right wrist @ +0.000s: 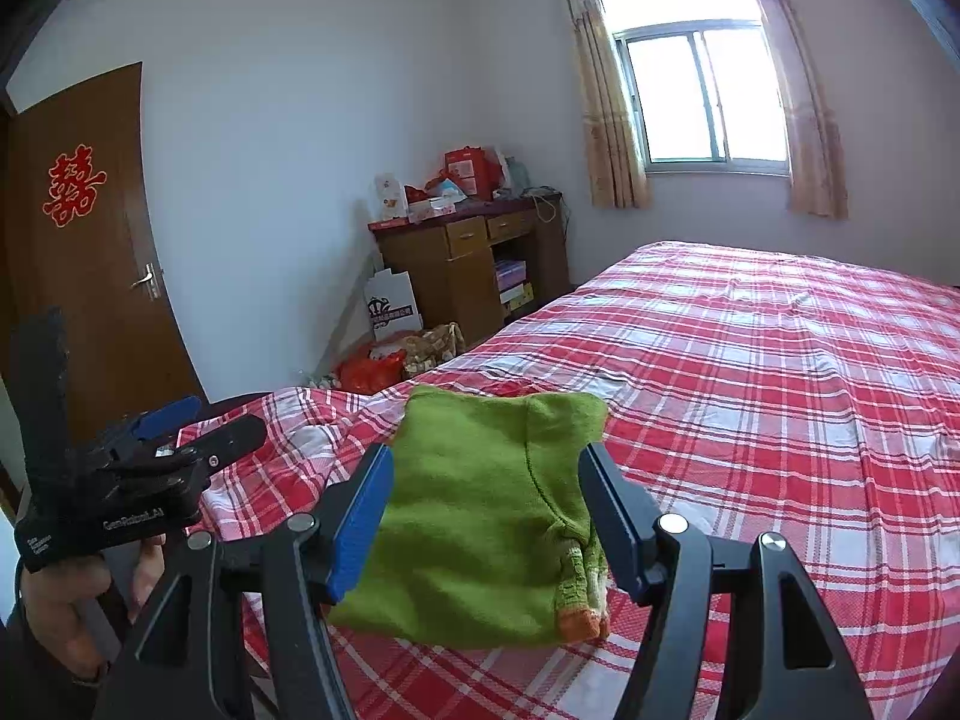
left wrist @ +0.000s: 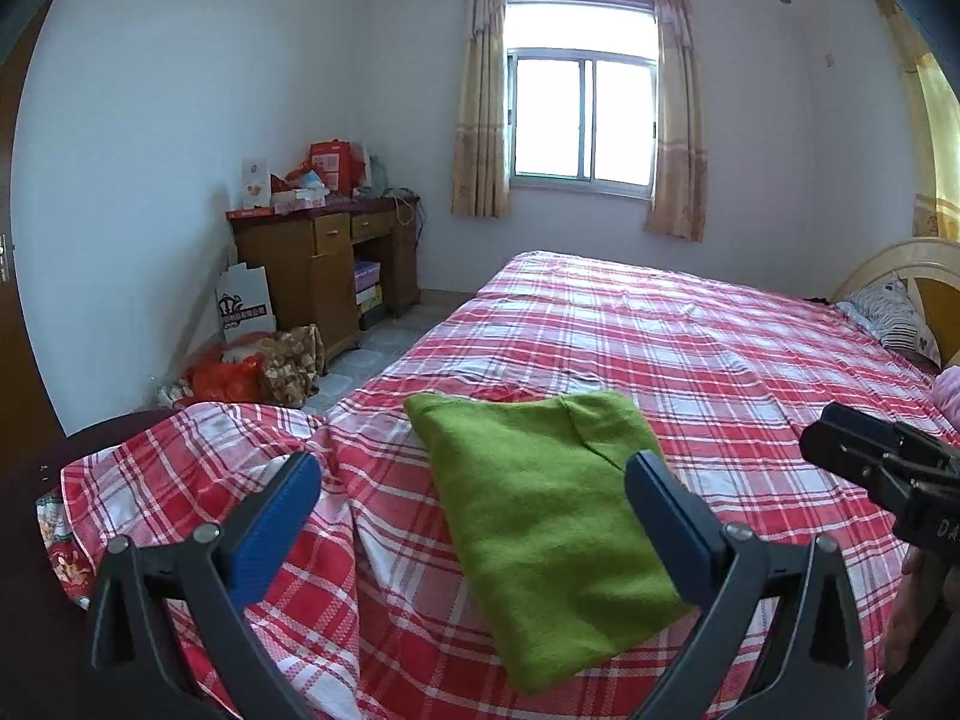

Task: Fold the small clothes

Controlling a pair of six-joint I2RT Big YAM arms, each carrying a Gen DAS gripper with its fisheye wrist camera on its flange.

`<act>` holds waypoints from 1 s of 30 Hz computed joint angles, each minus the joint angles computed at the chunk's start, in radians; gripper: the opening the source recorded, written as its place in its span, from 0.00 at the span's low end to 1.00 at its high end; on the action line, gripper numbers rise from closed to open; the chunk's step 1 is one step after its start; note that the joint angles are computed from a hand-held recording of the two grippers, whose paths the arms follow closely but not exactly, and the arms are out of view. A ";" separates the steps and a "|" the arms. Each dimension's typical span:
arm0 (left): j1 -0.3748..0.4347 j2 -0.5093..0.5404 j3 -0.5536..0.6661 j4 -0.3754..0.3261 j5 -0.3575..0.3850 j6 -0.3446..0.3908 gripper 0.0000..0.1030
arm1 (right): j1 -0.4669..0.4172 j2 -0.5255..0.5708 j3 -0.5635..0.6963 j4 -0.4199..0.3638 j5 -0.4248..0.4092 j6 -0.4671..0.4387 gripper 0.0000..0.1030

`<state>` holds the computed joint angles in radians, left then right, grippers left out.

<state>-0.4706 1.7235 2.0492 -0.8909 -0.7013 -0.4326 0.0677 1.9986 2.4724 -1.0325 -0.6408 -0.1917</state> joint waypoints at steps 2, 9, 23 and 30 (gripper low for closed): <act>-0.001 0.001 0.000 -0.001 0.000 0.002 1.00 | -0.002 -0.002 -0.004 0.000 -0.004 0.002 0.63; -0.003 0.005 0.004 -0.003 -0.003 -0.001 1.00 | -0.005 -0.009 -0.015 0.010 -0.007 0.007 0.63; -0.004 0.010 0.011 -0.013 -0.005 -0.004 1.00 | -0.007 -0.013 -0.022 0.010 -0.013 0.013 0.63; -0.005 0.010 0.010 -0.012 -0.006 -0.004 1.00 | -0.006 -0.015 -0.025 0.012 -0.012 0.014 0.63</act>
